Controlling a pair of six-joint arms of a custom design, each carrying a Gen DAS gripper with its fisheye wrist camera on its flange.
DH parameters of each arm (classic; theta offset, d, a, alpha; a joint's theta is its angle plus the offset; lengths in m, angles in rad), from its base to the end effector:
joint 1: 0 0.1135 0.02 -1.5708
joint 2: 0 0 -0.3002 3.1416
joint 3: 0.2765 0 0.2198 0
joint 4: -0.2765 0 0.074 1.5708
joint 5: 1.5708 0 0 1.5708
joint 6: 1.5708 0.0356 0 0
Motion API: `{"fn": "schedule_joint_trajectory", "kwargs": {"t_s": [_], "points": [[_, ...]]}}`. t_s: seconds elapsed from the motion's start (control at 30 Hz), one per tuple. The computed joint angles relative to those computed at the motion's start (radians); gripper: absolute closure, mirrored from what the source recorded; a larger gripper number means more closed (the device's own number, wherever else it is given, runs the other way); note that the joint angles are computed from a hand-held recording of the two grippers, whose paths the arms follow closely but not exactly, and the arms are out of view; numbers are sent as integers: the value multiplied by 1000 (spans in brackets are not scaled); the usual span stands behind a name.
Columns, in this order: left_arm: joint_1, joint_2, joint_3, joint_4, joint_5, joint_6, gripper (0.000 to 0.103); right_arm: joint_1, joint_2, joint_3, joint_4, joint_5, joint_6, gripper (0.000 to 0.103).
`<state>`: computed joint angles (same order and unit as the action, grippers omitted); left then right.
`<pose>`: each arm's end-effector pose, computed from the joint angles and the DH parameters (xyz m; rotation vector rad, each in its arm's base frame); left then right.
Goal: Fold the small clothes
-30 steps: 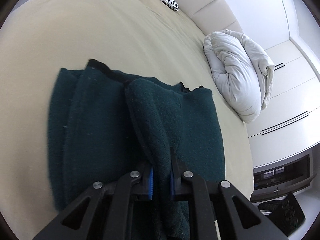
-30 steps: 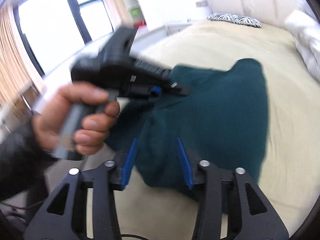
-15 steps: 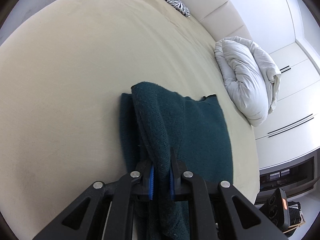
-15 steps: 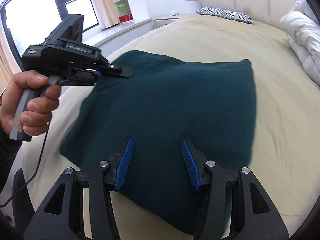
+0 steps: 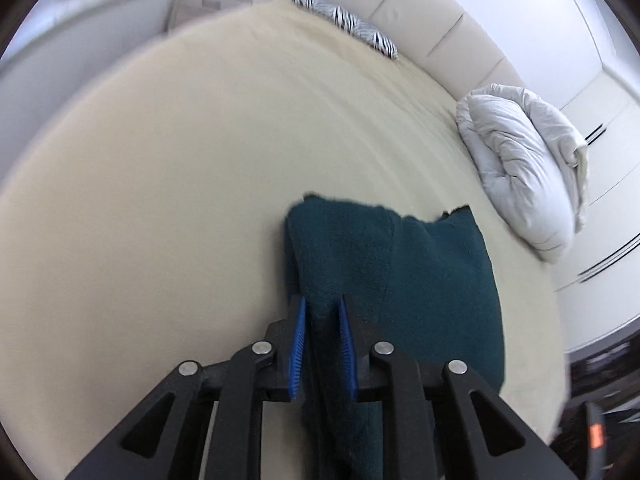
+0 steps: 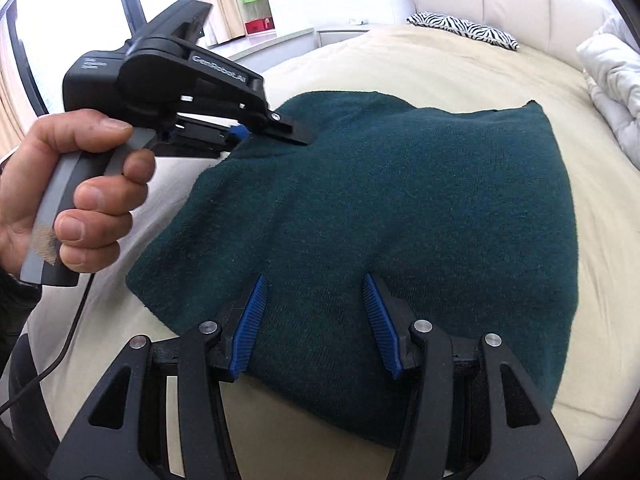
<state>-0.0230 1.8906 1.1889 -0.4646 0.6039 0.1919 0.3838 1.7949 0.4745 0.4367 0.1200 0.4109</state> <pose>0.3547 -0.0284 0.2128 0.4427 2.5600 -0.7599 0.2488 0.0959 0.1317 0.0861 2.4550 0.2039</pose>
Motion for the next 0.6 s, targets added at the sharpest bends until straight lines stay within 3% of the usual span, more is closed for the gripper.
{"fn": "schedule_joint_trajectory", "kwargs": {"t_s": [0.07, 0.2, 0.27, 0.33, 0.4, 0.47, 0.57, 0.6], "points": [[1, -112, -92, 65, -8, 17, 86, -44, -86, -12, -70, -60, -23, 54], [-56, -281, -286, 140, -20, 116, 86, -153, -310, -145, -35, -224, 15, 55], [-94, -289, -371, 196, -94, 158, 86, -298, -355, -204, 25, -406, 34, 55], [-96, -246, -403, 232, -112, 150, 88, -450, -330, -249, 67, -563, 29, 55], [-63, -206, -417, 268, -86, 157, 98, -548, -269, -250, 59, -663, 7, 57], [-39, -182, -404, 259, -50, 170, 99, -658, -146, -281, 117, -759, -38, 67], [-10, -157, -397, 252, -11, 212, 99, -823, -5, -359, 255, -932, -131, 70], [-1, -157, -392, 237, 0, 222, 99, -897, -14, -408, 241, -994, -199, 70]]}}
